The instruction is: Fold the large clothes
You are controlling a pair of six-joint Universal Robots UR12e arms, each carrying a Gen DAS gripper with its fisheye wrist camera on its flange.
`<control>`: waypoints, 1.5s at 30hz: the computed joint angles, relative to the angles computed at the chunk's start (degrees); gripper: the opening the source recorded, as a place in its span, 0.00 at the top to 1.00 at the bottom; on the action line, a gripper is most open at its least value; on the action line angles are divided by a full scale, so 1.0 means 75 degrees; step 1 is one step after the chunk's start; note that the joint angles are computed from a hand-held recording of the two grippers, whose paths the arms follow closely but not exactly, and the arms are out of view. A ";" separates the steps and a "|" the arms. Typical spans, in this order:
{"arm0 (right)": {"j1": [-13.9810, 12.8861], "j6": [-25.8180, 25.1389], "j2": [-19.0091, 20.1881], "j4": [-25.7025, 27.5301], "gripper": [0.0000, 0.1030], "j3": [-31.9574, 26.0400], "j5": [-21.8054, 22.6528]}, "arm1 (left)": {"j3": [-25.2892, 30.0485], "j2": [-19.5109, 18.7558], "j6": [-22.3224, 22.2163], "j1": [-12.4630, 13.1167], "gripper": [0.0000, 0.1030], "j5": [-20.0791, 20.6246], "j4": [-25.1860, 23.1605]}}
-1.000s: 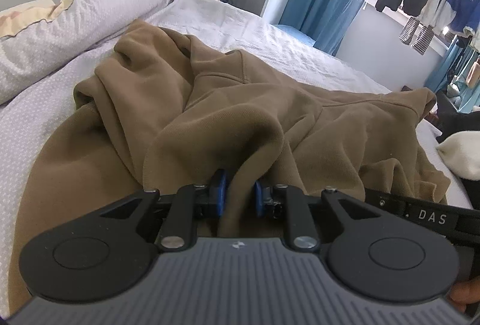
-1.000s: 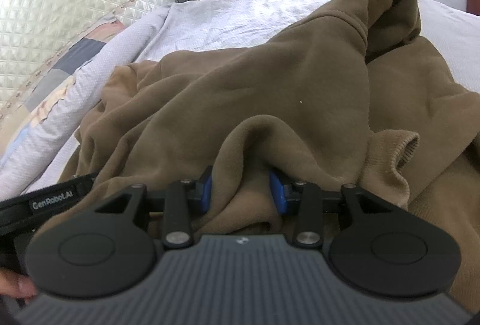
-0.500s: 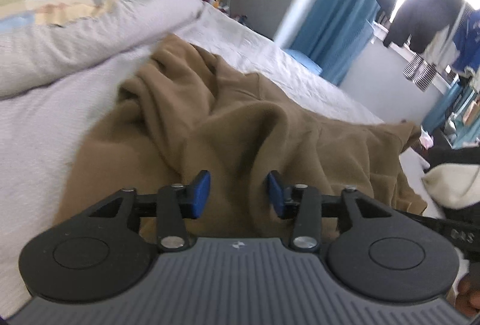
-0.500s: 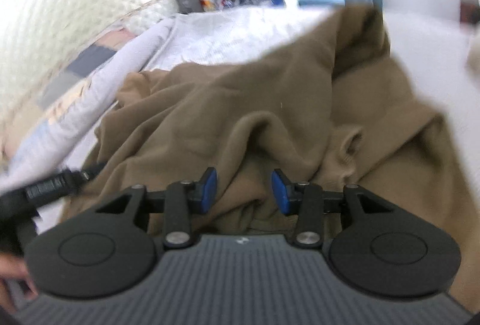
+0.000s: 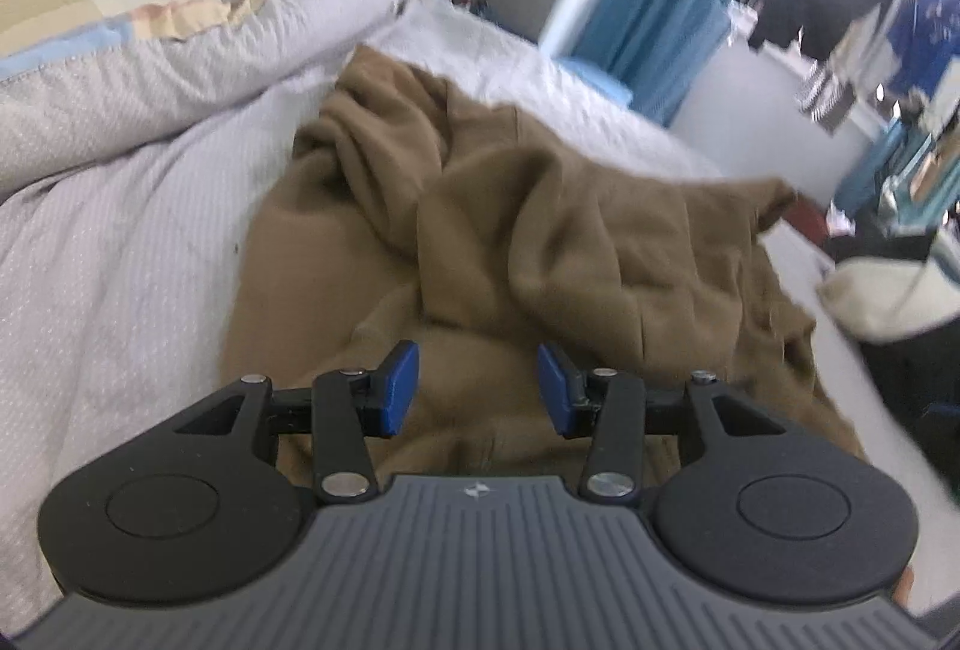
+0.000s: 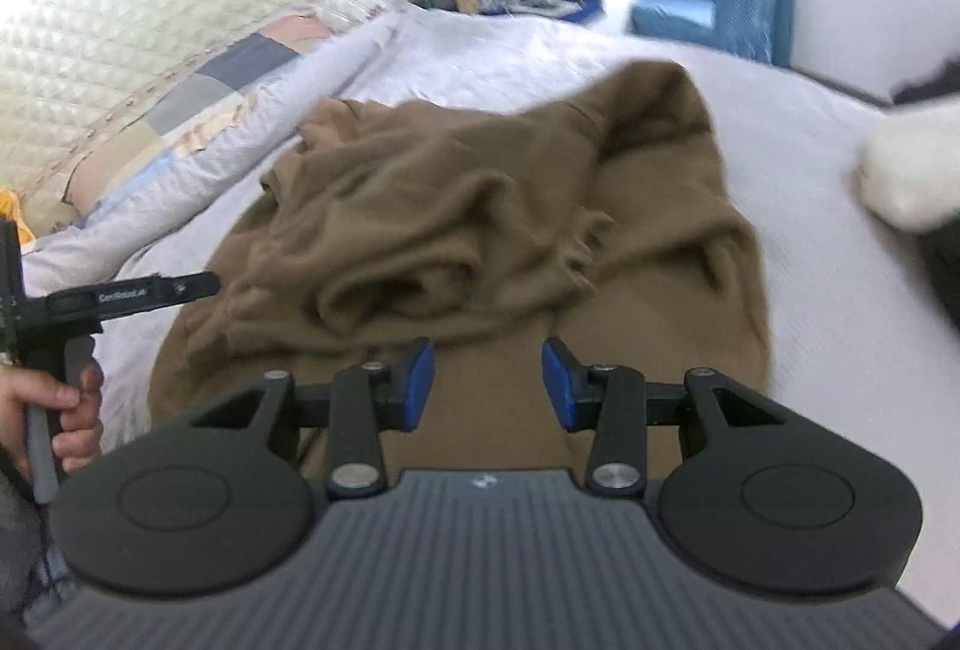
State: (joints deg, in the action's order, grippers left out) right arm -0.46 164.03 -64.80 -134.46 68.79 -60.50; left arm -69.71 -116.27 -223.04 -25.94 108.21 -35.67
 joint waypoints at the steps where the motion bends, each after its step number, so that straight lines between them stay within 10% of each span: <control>1: -0.0092 0.0035 -0.0039 0.0169 0.59 -0.0001 0.0039 | -0.0020 0.0036 0.0020 -0.0001 0.52 -0.0064 -0.0080; 14: -0.0819 0.0835 0.0583 0.3709 0.46 -0.1174 0.0792 | -0.0403 0.0849 -0.0930 0.0499 0.46 -0.1665 -0.1816; 17: -0.0864 0.0682 0.0753 0.4122 0.31 -0.1391 0.1035 | -0.0530 0.0961 -0.1252 0.0671 0.45 -0.2006 -0.2123; 28: -0.0874 0.0620 0.1380 0.4859 0.28 -0.2016 0.0715 | -0.0559 0.0796 -0.2761 0.0942 0.45 -0.2386 -0.2730; 38: -0.0992 0.0456 0.1548 0.4677 0.21 -0.1860 0.1453 | -0.0823 0.0715 -0.2761 0.1046 0.45 -0.3126 -0.1866; 45: -0.1132 0.0020 0.1462 0.4382 0.20 -0.1645 0.2965 | -0.1513 0.0943 -0.2745 0.1088 0.45 -0.3646 0.0399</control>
State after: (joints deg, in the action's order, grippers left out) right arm -8.95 164.17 -53.84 -101.60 56.45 -38.26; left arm -81.06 -109.20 -243.63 -17.78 80.87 -32.68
